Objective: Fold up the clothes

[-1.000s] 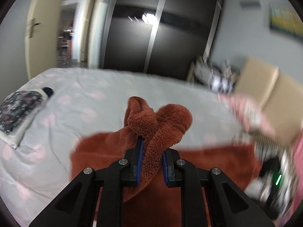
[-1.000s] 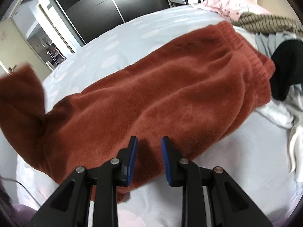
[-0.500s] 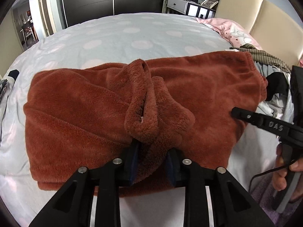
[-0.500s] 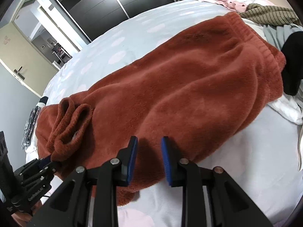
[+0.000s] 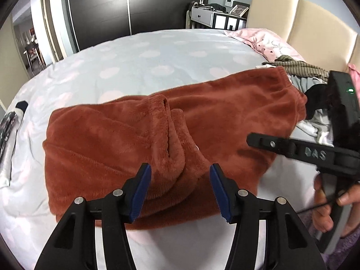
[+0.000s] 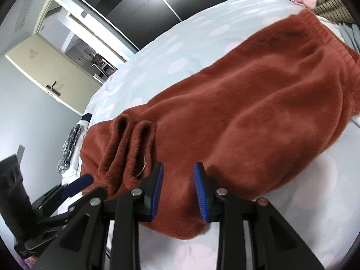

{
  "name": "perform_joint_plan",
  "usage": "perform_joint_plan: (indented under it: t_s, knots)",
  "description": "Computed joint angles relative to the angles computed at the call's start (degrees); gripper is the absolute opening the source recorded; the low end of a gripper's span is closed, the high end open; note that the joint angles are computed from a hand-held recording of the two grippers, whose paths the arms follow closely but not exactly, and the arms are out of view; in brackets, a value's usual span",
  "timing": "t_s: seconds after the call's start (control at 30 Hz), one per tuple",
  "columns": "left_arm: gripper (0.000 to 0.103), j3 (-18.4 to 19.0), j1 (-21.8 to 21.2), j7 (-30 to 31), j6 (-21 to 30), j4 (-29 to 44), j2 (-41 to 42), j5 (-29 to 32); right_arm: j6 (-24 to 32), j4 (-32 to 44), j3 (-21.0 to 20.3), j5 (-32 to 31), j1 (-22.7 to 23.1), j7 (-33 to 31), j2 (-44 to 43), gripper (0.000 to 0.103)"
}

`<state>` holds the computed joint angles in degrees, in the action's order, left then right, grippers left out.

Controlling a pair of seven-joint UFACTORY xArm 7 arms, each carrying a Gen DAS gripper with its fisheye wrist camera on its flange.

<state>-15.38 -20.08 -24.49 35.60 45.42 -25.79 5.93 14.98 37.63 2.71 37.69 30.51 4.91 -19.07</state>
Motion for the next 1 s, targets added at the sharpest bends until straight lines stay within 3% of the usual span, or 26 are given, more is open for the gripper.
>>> perform_joint_plan:
  t_s: [0.07,0.13,0.3,0.43,0.6,0.73,0.87,1.0]
  knots:
    - [0.051,-0.5,0.9,-1.3,-0.7,0.3,1.8,0.8,-0.2,0.3,0.8,-1.2,-0.3,0.6,0.5,0.028]
    - [0.026,-0.1,0.7,-1.4,-1.1,0.7,3.5,0.5,0.1,0.8,1.0,-1.7,-0.1,0.7,1.5,0.028]
    - [0.021,2.2,-2.3,3.0,-2.7,0.8,2.7,-3.3,0.6,1.3,1.4,-1.9,-0.6,0.9,2.8,0.028]
    - [0.021,3.6,-4.0,7.8,1.0,3.8,6.2,-7.3,0.5,1.2,1.1,-0.9,-0.1,-0.7,2.5,0.028]
    - [0.03,4.3,-3.3,7.8,3.8,4.3,9.7,-11.1,0.9,1.4,-0.1,3.5,1.2,-4.2,3.0,0.028]
    - [0.054,5.4,-3.6,10.5,5.2,3.9,5.0,-14.3,0.8,1.4,-0.8,8.6,2.0,-7.9,2.6,0.028]
    - [0.056,6.8,-2.2,13.2,8.6,2.8,-2.1,-14.2,1.2,1.2,-0.4,10.5,1.9,-9.4,1.4,0.028]
    - [0.056,7.6,3.3,13.2,14.6,1.2,-7.6,-9.5,3.0,2.4,0.3,9.6,1.1,-8.9,1.5,0.028]
